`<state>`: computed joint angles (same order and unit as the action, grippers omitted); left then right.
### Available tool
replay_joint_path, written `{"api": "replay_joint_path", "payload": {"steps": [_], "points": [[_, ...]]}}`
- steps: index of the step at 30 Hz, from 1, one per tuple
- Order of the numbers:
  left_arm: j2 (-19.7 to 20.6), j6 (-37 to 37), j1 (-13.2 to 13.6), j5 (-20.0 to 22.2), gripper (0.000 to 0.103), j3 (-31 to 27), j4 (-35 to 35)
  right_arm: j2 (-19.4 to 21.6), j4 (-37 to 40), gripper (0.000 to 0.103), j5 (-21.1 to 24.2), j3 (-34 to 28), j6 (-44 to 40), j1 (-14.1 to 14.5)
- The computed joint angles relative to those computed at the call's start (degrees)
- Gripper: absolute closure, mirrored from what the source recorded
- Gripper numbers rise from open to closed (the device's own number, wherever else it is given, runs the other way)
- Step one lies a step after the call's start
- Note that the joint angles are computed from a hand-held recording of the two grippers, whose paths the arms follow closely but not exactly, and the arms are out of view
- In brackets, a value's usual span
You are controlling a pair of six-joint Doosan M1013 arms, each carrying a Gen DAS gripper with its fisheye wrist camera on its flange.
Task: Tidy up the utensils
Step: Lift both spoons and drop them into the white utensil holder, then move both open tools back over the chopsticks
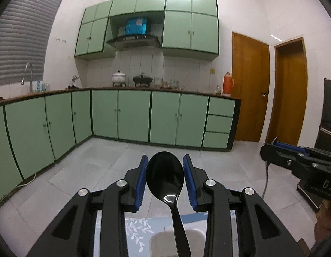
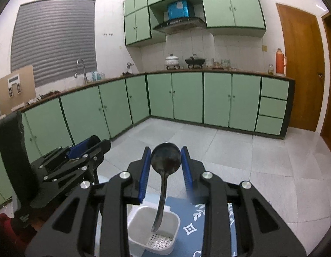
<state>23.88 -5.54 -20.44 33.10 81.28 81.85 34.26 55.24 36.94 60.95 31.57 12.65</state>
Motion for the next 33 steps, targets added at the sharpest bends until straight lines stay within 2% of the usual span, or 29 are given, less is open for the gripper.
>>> {"api": "replay_joint_path", "payload": {"steps": [8,10,16,23,26,33], "points": [[0.2,3.8,0.2,-0.9,0.069,1.5,-4.2,1.2,-4.5,0.075,2.5,1.1,3.8,0.6],[0.0,4.3,0.1,-0.9,0.063,1.9,-4.7,0.3,-3.4,0.074,1.5,3.0,2.5,0.7],[-1.6,4.6,-0.7,0.5,0.05,3.5,-5.2,-2.3,-1.2,0.056,-1.4,6.8,0.6,0.2],[-5.7,4.1,-3.4,3.8,0.022,8.7,-7.3,-7.8,3.3,0.027,-5.4,15.8,-3.2,-1.2],[-7.7,5.4,-4.9,4.3,0.018,11.6,-11.2,-10.2,3.4,0.02,-6.3,19.9,-3.5,-1.8],[-10.6,12.0,-8.5,7.5,0.012,16.6,-24.1,-15.1,-4.9,0.014,-6.2,28.9,3.3,-2.7]]}}
